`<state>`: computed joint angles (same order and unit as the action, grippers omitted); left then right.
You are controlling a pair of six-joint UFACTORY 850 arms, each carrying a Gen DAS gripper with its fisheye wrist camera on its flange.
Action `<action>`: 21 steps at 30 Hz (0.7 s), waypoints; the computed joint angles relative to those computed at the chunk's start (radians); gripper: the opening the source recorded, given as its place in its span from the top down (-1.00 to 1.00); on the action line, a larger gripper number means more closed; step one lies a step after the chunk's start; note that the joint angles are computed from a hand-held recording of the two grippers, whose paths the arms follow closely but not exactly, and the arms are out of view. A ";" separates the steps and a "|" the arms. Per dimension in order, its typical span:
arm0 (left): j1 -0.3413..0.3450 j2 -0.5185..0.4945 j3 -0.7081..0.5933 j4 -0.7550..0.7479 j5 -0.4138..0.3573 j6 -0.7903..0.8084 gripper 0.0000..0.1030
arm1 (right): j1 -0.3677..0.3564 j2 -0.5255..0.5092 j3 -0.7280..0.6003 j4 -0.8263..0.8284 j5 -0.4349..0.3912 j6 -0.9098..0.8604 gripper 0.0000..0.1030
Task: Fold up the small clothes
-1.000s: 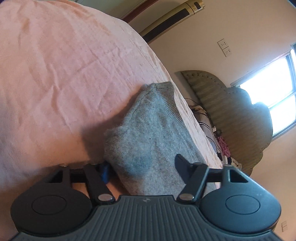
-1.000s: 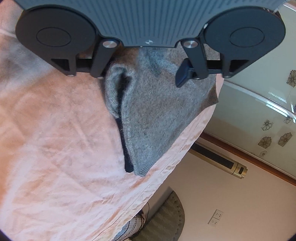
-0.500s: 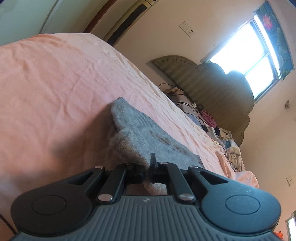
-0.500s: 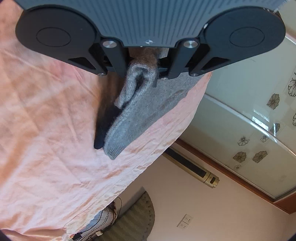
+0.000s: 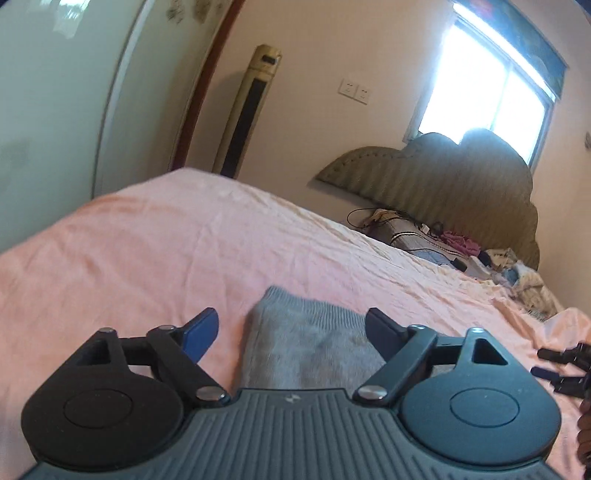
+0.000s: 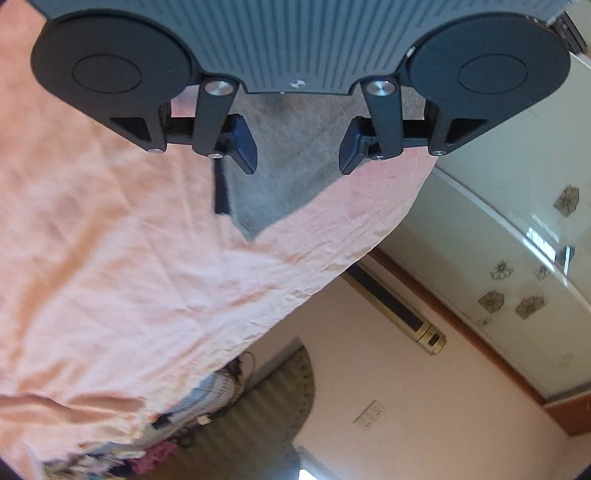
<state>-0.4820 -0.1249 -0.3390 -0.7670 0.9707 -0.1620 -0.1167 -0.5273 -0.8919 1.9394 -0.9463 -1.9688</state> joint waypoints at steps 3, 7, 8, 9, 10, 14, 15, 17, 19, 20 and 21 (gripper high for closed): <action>0.056 -0.190 -0.227 -0.062 -0.164 0.236 -0.72 | 0.152 -0.047 -0.096 0.208 0.255 -0.249 -0.03; 0.108 -0.338 -0.395 -0.217 -0.362 0.404 -0.71 | 0.252 -0.147 -0.223 0.442 0.538 -0.518 0.00; 0.109 -0.351 -0.399 -0.211 -0.356 0.404 -0.73 | 0.251 -0.162 -0.239 0.405 0.550 -0.494 0.01; 0.101 -0.357 -0.385 -0.192 -0.320 0.382 -0.73 | 0.244 -0.166 -0.234 0.391 0.526 -0.494 0.17; 0.099 -0.354 -0.374 -0.175 -0.309 0.362 -0.73 | 0.238 -0.170 -0.240 0.342 0.517 -0.453 0.76; 0.088 -0.309 -0.320 -0.066 -0.253 0.267 -0.73 | 0.203 -0.173 -0.246 0.251 0.498 -0.378 0.84; 0.085 -0.311 -0.316 -0.042 -0.233 0.261 -0.73 | 0.195 -0.184 -0.247 0.266 0.481 -0.391 0.89; 0.099 -0.353 -0.361 -0.089 -0.284 0.328 -0.73 | 0.200 -0.177 -0.220 0.360 0.460 -0.495 0.92; 0.109 -0.370 -0.367 -0.082 -0.283 0.303 -0.83 | 0.221 -0.159 -0.199 0.473 0.480 -0.614 0.82; 0.112 -0.357 -0.366 -0.097 -0.304 0.307 -0.81 | 0.227 -0.145 -0.185 0.527 0.487 -0.654 0.73; 0.109 -0.340 -0.359 -0.115 -0.316 0.313 -0.81 | 0.231 -0.121 -0.157 0.599 0.473 -0.706 0.42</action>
